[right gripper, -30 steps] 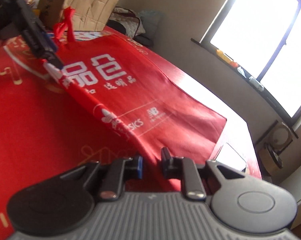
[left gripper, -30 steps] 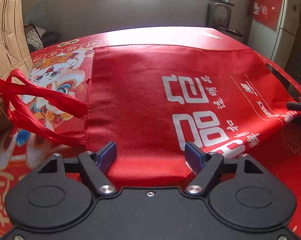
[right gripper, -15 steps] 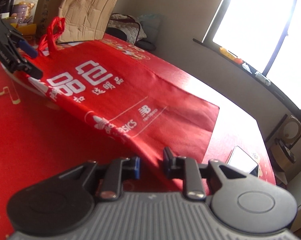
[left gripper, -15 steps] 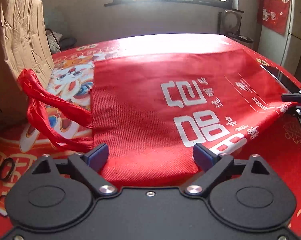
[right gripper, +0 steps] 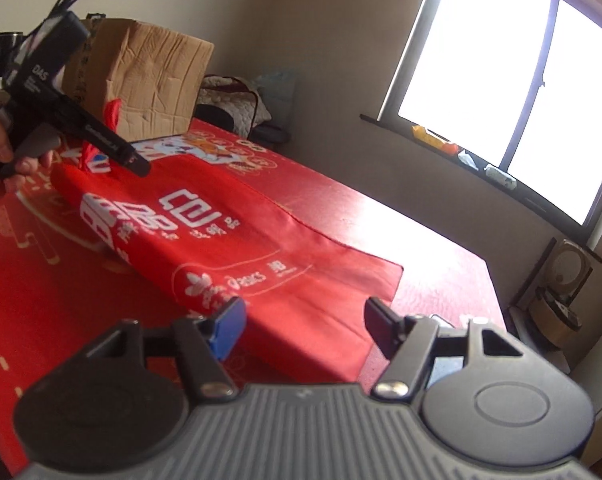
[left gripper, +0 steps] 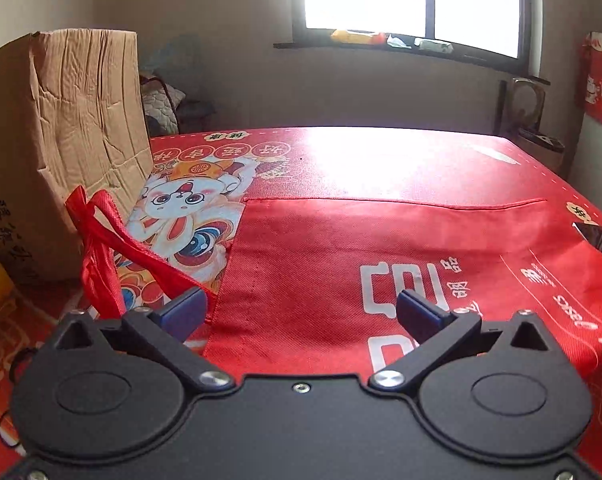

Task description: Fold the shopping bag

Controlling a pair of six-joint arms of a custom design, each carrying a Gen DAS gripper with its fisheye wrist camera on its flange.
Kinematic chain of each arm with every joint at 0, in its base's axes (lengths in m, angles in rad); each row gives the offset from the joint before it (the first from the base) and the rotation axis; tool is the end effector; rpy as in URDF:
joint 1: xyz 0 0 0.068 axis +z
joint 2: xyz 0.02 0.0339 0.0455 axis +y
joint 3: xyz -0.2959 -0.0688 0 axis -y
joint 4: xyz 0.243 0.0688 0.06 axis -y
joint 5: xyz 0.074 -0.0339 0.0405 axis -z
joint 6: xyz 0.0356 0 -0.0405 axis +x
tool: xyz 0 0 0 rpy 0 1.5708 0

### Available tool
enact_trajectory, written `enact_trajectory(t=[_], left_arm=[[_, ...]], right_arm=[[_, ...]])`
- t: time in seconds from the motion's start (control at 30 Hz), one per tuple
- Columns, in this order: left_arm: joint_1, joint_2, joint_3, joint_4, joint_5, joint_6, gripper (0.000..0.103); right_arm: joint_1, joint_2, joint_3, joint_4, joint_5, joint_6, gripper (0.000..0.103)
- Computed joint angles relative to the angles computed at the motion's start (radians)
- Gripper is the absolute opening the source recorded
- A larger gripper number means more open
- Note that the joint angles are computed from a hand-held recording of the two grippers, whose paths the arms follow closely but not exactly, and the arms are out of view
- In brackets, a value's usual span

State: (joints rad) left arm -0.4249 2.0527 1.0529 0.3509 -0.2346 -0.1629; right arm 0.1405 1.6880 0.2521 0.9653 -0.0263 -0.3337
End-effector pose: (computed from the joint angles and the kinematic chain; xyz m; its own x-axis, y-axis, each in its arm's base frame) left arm 0.3911 -0.1679 0.1380 -0.5809 0.0897 -0.8090 0.1398 0.9901 0.0094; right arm 0.2419 0.0352 0.1250 -0.3707 -0.3831 -0.8460 -0.3012 0.9113 -0.2807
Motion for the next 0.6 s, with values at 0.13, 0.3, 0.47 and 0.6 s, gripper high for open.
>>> enact_trajectory(t=[0.13,0.3,0.47,0.6], left_arm=[[0.005,0.024,0.036,-0.049,-0.003,-0.032,0.102],[-0.013,0.070,0.064,-0.097,-0.034,-0.025,0.102],[-0.032,0.076,0.001,-0.054,-0.051,-0.030,0.103],[-0.018,0.025,-0.074,-0.030,-0.015,0.003,0.102]], right_arm=[[-0.054,-0.067,0.016,-0.080,-0.103,0.066,0.067],[-0.068,-0.045,0.107,-0.156,-0.160,0.247,0.013],[0.023,0.109,0.247,-0.240,-0.063,0.263,0.013],[0.058,0.185,0.328,-0.352,-0.044,0.251,0.014]])
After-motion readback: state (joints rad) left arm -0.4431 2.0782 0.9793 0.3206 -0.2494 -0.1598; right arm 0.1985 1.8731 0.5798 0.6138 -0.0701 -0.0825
